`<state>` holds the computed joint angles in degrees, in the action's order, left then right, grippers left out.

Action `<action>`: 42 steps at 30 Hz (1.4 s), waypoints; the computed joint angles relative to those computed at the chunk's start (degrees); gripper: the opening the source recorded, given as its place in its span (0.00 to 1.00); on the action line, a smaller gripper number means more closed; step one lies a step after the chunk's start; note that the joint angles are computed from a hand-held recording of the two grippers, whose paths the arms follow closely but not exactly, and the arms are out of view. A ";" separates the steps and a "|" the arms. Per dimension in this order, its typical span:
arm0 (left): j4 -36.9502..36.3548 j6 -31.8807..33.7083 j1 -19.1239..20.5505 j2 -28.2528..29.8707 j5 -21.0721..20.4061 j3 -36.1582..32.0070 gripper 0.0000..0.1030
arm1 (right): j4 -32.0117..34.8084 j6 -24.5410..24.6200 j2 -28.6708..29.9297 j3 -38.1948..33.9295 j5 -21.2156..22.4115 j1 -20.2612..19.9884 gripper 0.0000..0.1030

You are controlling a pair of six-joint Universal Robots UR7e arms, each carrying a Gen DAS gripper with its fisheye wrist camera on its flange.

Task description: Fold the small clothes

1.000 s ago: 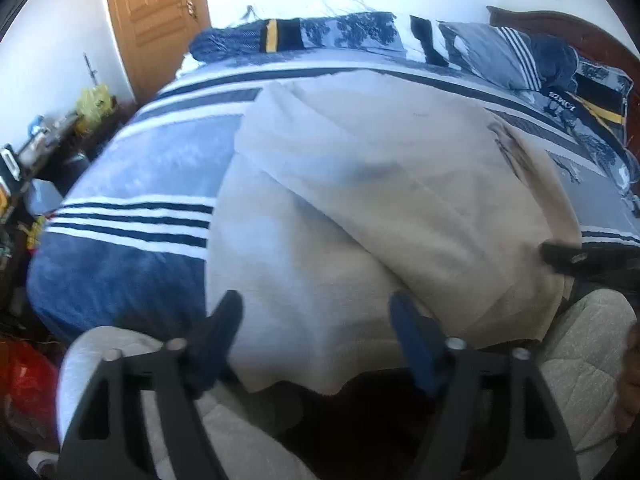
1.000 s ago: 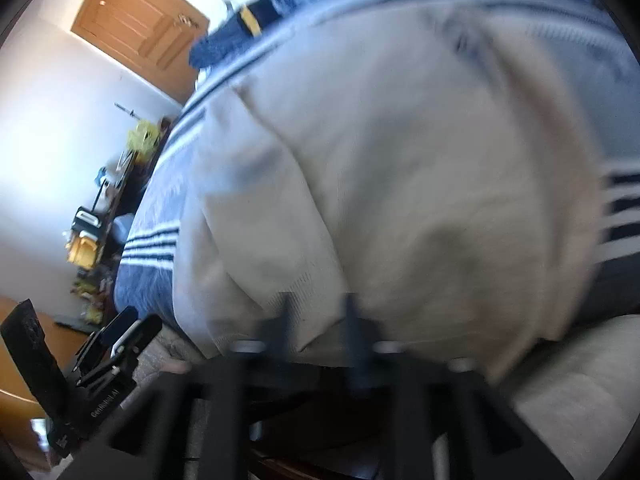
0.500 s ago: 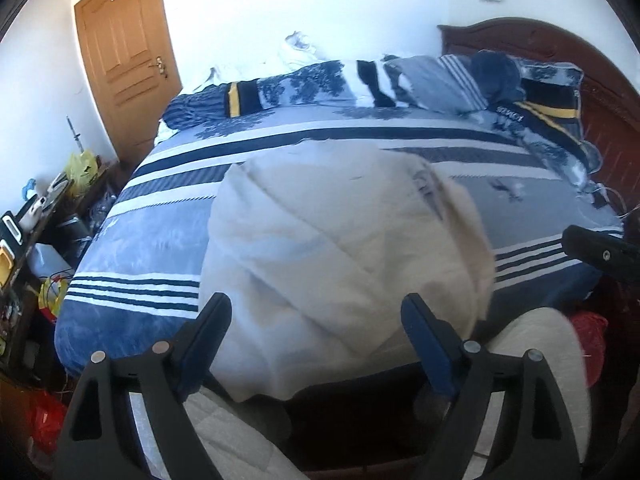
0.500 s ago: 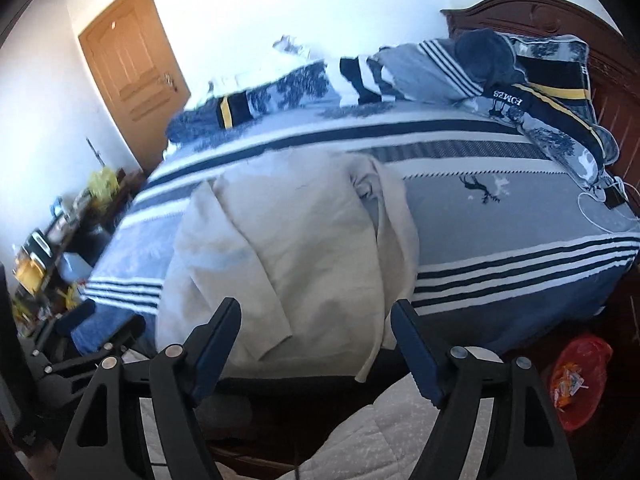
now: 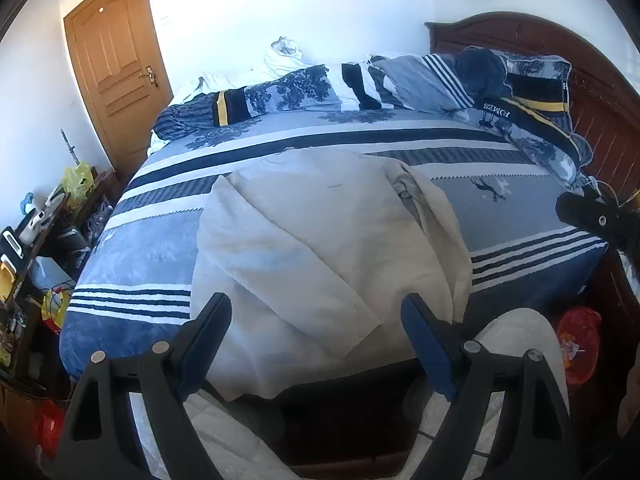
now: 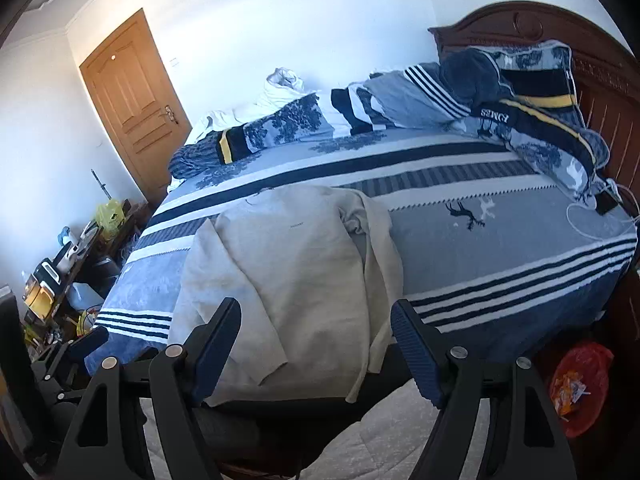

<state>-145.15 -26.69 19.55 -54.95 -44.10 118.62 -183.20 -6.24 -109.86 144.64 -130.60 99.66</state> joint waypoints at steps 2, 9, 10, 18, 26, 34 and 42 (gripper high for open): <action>0.48 0.03 0.18 0.74 -0.06 -0.54 0.83 | 0.39 0.18 -0.76 0.36 1.72 -1.91 0.79; -0.60 2.39 2.06 4.29 -3.37 -2.74 0.83 | -0.66 -2.53 -1.75 0.44 5.00 -6.83 0.79; -1.12 3.08 2.47 4.76 -4.48 -2.99 0.83 | -0.52 -3.03 -2.20 0.34 6.23 -8.07 0.79; -1.12 7.44 7.33 13.72 -17.22 -10.60 0.83 | 3.45 -4.91 -8.12 0.02 22.10 -24.24 0.67; 1.14 14.58 11.05 28.81 -27.66 -23.39 0.83 | 9.92 -4.28 -10.38 -1.07 38.42 -43.12 0.63; 5.66 20.52 11.31 41.87 -29.42 -36.33 0.57 | 11.16 -4.71 -7.30 -3.45 42.98 -50.62 0.63; 3.94 18.24 13.31 38.42 -33.41 -35.46 0.03 | 12.27 -5.45 -5.35 -6.34 45.51 -52.32 0.63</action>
